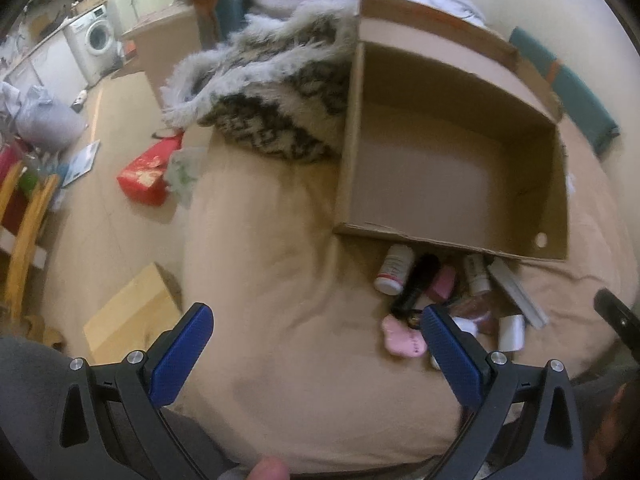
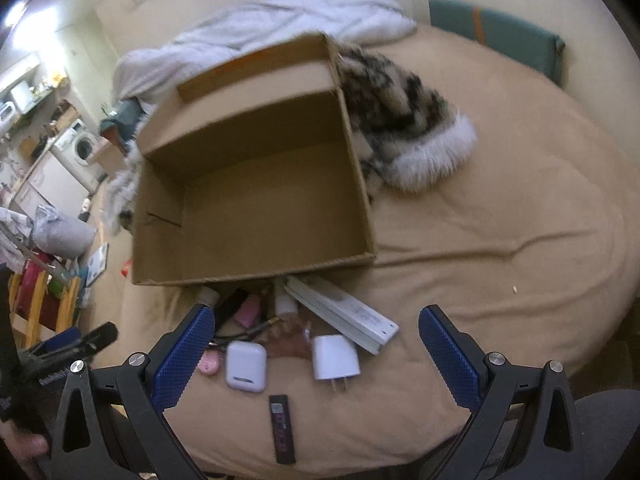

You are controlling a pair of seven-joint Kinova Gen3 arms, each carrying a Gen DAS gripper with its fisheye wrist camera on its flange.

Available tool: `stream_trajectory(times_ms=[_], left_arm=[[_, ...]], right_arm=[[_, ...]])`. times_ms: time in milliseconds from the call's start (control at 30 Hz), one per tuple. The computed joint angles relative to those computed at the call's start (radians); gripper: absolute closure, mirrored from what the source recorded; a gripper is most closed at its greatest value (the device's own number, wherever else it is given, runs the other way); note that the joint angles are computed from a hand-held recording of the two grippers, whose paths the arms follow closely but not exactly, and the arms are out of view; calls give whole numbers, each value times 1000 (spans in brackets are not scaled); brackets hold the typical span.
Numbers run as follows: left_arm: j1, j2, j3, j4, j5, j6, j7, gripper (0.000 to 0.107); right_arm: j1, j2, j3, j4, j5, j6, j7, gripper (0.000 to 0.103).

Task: Organize rigid objects
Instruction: 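Grasp the white pill bottle with the left tool while the right tool grasps the white charger cube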

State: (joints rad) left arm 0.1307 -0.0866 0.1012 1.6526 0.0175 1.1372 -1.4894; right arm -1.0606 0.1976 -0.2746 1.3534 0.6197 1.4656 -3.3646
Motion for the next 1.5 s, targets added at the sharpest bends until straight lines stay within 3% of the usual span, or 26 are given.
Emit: stream_trajectory(times_ms=[133,367,433,533,600,833,1000,1333,1367,1433,1500], left_arm=[[-1,52,3,-51,-31,40,18,5],[4,183,-6,-141,4,119,2,5],[4,237,-5,-180,31,154,-19,12],[15,299,-1,-214,53,169,-29,31],[15,331,1,-225,82,166,-40,41],[77,406,11,-258,51,128,-39,42],[85,464,9,-294,60,153,-34,48],[48,516,6,-312,112,130,-72,58],[41,525,6,-321,118,135,-76,58],[37,543,4,-343,119,148,-77,60],[43,553,1,-354,107,150,-77,65]], right_arm=[[63,-29,9,37,-84,-46,26,0],[236,-78,19,134,-297,-253,154,0],[266,-82,23,154,-327,-286,174,0],[302,-90,25,192,-375,-349,191,0],[327,-82,26,205,-424,-372,226,8],[385,-72,31,259,-592,-452,336,8],[416,-16,27,264,-724,-466,461,41],[373,111,64,154,-709,-396,522,42],[356,108,67,153,-697,-394,508,43],[340,105,68,142,-676,-383,506,59],[328,107,67,130,-661,-374,513,59]])
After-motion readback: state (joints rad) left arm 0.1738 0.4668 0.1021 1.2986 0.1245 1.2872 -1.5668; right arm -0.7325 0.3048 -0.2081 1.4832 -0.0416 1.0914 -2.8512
